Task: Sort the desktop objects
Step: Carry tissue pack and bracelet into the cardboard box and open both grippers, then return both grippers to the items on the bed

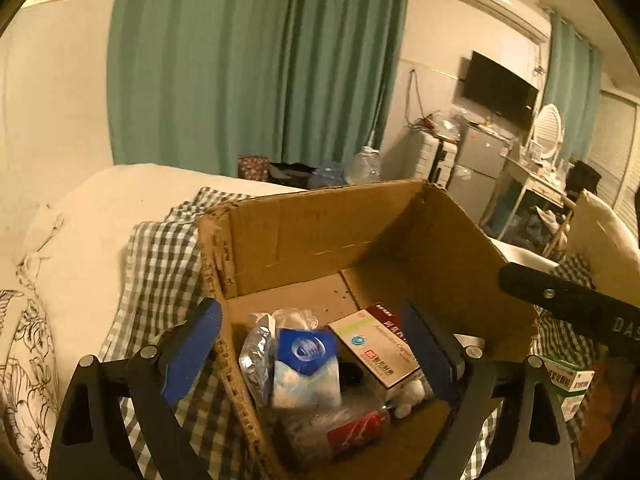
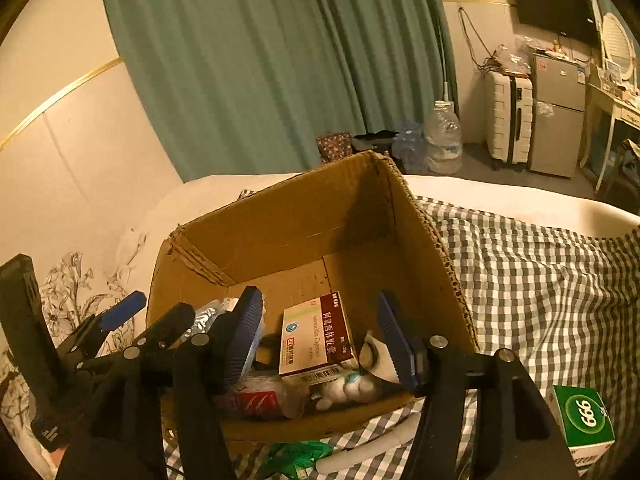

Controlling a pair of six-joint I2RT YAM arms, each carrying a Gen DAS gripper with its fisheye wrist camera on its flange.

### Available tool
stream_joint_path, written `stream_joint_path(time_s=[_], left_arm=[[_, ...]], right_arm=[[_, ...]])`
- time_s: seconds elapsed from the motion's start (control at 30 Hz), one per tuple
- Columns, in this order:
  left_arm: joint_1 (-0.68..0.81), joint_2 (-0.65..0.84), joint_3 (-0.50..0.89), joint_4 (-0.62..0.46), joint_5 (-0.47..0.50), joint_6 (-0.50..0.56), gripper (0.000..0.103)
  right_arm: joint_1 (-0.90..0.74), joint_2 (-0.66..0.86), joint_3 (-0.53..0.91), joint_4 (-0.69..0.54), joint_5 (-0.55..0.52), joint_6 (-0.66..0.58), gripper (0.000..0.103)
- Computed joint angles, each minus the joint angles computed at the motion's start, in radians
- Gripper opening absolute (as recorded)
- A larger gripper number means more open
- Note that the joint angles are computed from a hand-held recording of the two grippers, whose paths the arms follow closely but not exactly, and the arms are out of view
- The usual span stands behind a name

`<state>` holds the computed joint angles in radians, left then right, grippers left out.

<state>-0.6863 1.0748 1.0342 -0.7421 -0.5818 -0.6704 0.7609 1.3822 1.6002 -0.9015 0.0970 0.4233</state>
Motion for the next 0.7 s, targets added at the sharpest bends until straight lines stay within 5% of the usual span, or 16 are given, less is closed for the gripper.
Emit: stream_joint_path(time_s=[0.13, 0.37, 0.53, 0.7], left_arm=[[-0.019, -0.027, 0.021, -0.058, -0.007, -0.061, 0.093], [-0.261, -0.042, 0.12, -0.274, -0.182, -0.226, 0.095], [-0.568, 0.029, 0.184, -0.535, -0.315, -0.569, 0.098], [-0.753, 0.09, 0.152, -0.654, -0.306, -0.826, 0.098]], right_arm=[[0.018, -0.032, 0.028, -0.047, 0.044, 0.011, 0.059], [0.14, -0.181, 0.071, -0.219, 0.199, 0.021, 0.059], [0.352, -0.293, 0.058, -0.397, 0.395, 0.126, 0.059], [0.674, -0.367, -0.027, -0.633, 0.633, 0.446, 0.06]])
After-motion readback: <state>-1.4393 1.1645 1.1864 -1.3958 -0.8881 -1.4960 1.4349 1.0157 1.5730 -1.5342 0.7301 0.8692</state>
